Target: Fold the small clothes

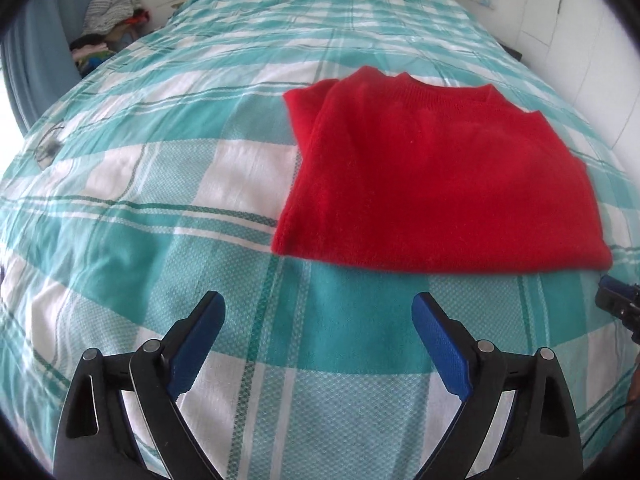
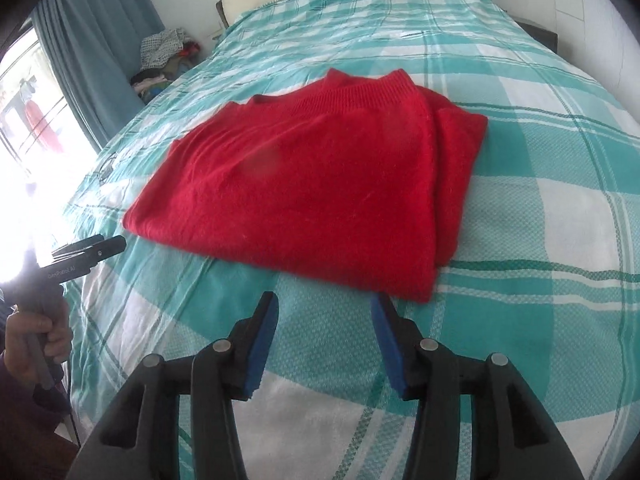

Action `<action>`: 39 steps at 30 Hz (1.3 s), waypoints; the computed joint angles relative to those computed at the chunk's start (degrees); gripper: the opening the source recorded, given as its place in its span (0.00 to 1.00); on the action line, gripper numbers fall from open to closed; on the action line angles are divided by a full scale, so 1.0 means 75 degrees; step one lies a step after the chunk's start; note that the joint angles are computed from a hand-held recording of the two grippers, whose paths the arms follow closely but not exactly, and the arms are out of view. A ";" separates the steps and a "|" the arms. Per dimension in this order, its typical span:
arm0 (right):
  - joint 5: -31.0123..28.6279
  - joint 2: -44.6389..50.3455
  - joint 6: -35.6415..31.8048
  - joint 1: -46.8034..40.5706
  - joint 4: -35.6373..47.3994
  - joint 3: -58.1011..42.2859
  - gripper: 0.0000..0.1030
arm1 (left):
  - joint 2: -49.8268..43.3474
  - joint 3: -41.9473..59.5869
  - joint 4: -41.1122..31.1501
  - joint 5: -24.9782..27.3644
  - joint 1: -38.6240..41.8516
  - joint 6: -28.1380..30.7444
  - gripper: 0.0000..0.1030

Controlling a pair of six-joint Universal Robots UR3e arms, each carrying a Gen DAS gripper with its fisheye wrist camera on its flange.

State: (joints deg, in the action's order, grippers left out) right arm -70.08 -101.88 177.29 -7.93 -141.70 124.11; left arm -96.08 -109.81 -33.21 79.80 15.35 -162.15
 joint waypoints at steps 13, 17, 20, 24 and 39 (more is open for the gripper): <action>0.0104 0.0527 -0.0618 0.0301 -0.2771 0.1519 0.79 | -0.0515 -0.0791 0.1538 0.0429 -0.0159 -0.0142 1.00; 0.0382 0.0537 -0.0679 0.0143 -0.2875 0.1642 0.81 | -0.0612 -0.0966 0.1958 0.0533 -0.0243 -0.0173 1.00; 0.0416 0.0541 -0.0667 0.0137 -0.2939 0.1673 0.81 | -0.0702 -0.0903 0.1887 0.0339 -0.0138 -0.0198 1.00; 0.0594 0.0473 -0.0734 0.0020 -0.2931 0.1748 0.83 | -0.0707 -0.0994 0.2046 0.0345 -0.0149 -0.0228 1.00; 0.1315 0.0259 -0.0817 -0.0472 -0.3195 0.2193 0.83 | -0.0889 -0.1118 0.2535 0.0337 -0.0196 -0.0370 1.00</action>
